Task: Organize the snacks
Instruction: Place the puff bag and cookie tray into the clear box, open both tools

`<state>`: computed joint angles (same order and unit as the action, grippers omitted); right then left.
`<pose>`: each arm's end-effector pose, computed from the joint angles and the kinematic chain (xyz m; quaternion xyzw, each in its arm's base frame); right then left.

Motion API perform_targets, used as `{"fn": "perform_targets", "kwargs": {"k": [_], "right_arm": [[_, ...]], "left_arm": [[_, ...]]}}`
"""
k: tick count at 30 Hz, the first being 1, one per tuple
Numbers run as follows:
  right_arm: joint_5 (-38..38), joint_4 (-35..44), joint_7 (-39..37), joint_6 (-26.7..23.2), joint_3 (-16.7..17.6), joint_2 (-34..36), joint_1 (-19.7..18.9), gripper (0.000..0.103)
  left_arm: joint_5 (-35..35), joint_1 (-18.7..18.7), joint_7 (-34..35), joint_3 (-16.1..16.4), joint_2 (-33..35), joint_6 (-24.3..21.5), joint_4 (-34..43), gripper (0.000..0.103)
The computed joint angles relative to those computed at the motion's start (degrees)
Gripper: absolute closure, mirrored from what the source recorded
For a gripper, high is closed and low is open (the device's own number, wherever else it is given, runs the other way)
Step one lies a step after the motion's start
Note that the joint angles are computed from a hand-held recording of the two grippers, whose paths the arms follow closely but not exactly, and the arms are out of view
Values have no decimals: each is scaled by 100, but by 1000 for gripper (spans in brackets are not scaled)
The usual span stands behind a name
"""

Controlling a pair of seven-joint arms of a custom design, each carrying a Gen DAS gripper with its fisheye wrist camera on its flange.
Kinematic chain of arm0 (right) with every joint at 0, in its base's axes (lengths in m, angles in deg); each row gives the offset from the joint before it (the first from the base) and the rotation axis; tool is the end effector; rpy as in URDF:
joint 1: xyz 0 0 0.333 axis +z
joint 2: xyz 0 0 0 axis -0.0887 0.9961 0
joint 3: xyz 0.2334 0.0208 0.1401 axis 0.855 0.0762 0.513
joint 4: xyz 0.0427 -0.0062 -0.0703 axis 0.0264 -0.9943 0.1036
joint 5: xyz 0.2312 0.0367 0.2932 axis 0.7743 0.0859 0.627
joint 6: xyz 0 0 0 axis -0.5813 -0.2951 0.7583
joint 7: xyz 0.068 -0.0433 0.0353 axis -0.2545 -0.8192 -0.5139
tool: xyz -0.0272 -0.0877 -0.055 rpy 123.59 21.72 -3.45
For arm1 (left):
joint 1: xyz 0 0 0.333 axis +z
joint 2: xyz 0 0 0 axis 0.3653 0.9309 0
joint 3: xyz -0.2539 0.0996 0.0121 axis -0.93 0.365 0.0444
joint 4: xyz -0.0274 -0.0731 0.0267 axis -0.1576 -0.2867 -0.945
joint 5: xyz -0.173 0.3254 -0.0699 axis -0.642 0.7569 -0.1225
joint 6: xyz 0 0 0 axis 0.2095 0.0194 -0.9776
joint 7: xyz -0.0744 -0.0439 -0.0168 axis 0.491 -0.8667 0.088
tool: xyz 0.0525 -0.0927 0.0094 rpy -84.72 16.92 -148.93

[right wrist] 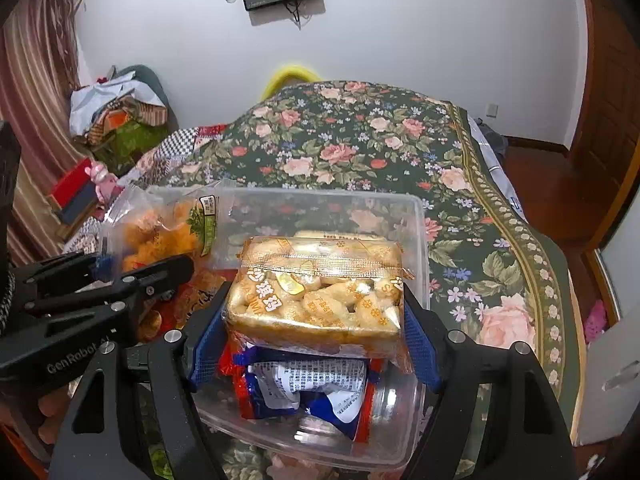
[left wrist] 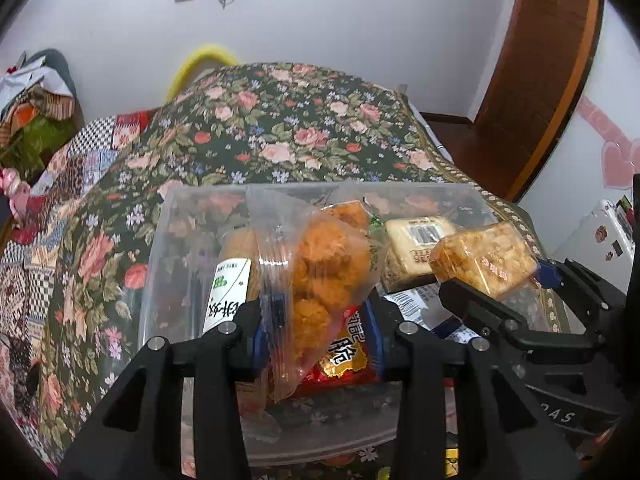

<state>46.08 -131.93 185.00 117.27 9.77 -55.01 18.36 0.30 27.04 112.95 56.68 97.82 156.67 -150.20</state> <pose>0.5034 0.2790 0.4166 -0.6894 0.6205 -0.1668 0.3345 0.5890 -0.0575 0.3739 -0.5949 0.7301 -0.2911 0.1685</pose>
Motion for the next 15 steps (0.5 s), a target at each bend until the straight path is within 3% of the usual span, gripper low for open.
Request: {"fn": "perform_targets", "kwargs": {"k": [3,7,12,15], "right_arm": [[-307,80,197,-148,-41,20,49,27],[-18,59,-37,-197,33,-16,-3,27],[201,-104,-141,-303,121,-264,-70,26],[-281,-239,208,-355,220,-512,-148,25]], "left_arm": [[18,0,-64,17,20,-89,35,60],[32,-6,-79,23,-124,62,-128,52],[-800,-8,639,25,-591,122,-478,43],[-1051,-192,938,203,-935,231,-758,42]]}}
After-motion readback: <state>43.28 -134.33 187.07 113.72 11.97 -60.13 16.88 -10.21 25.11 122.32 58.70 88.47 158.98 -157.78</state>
